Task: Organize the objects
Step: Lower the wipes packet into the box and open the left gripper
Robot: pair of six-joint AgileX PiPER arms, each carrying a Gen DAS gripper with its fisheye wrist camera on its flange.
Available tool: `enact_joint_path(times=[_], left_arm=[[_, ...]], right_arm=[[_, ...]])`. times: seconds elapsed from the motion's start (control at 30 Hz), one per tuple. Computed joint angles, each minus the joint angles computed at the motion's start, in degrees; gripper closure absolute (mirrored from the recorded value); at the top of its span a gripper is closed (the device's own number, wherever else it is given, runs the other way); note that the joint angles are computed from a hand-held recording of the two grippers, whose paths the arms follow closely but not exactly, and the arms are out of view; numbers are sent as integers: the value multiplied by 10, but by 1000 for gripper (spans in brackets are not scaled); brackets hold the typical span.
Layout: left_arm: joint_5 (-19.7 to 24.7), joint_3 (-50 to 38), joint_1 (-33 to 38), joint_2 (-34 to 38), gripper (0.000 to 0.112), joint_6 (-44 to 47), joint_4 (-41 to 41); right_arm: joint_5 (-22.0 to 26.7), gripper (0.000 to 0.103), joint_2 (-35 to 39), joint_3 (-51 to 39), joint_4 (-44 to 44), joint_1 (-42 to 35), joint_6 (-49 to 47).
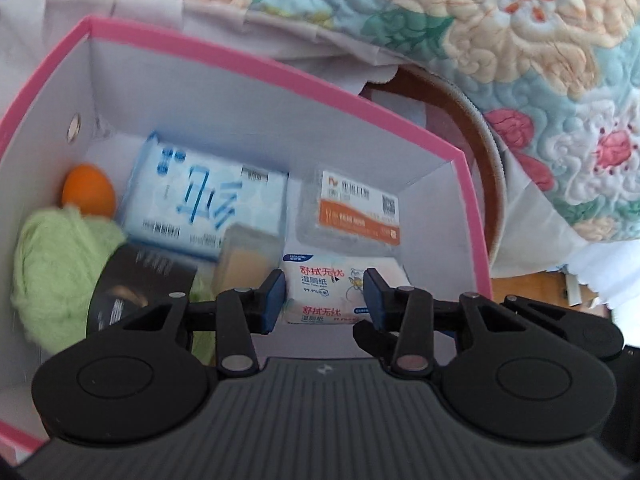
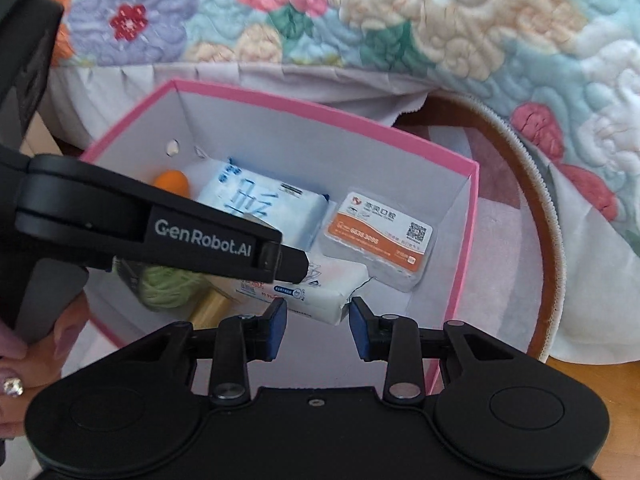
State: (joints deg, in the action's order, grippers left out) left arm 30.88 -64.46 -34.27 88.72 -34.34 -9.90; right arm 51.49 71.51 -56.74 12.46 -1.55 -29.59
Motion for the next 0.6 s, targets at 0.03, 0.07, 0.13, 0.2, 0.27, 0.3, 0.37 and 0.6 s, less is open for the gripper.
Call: enact_joint_path(times=[0.03,0.07,0.13,0.2,0.27,0.3,0.37,0.6], left_arm=[[3,-5,-5,5,72,-13,19],[9,-10,-8,9,71,-23,30],[17,-15,-18,9,67,-58,62],[43,-25,-30,5,67,-93,97],[60,-27,-43,-9,67,-125,128],[71,-28,-48,-17,67,-134,137],[109,-42,-56,-27,67,-145,148],[231,-78,-100,-77,61,-191,197]], right_arm=[[-13,64,6,3,-11,6,10],[-21,63,11,5,-16,9,15],[-48,63,6,15,-33,20,17],[-44,63,-1,17,-23,10,14],[-21,63,-7,14,21,-20,-14],[-7,63,-14,15,41,-36,-29],[3,62,-33,23,63,-56,-40],[116,55,-65,-4,155,-157,-116]])
